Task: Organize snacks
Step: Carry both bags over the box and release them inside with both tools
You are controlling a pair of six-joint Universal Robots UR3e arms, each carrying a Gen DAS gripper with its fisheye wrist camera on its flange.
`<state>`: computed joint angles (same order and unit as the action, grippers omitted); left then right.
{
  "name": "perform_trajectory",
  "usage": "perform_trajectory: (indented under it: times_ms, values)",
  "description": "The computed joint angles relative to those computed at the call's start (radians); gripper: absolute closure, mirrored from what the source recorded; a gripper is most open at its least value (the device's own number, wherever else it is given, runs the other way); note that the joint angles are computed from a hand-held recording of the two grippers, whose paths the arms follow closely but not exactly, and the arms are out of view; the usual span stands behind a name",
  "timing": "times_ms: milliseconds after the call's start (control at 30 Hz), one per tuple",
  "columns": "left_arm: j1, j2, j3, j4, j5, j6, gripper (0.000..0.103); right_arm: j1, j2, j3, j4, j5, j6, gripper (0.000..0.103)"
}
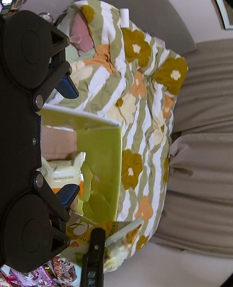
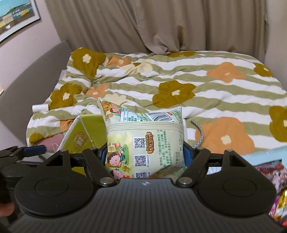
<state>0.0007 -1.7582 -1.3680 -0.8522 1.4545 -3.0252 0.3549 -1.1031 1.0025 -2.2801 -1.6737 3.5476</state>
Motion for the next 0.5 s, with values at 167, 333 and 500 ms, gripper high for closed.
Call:
perform_trajectory:
  times_ms: [167,333,500]
  values:
    - [0.029,0.072,-0.063,0.015,0.009,-0.031,0.000,-0.016,0.099,-0.152,0.071,0.074,-0.045,0.013]
    - [0.043,0.100,-0.094,0.018,0.025,-0.038,0.000,-0.021,0.191,-0.263,0.115,0.112,-0.043,0.009]
    - [0.042,0.125,-0.137,0.027,0.052,-0.052,0.000,-0.008,0.179,-0.163,-0.004,0.078,-0.065,0.000]
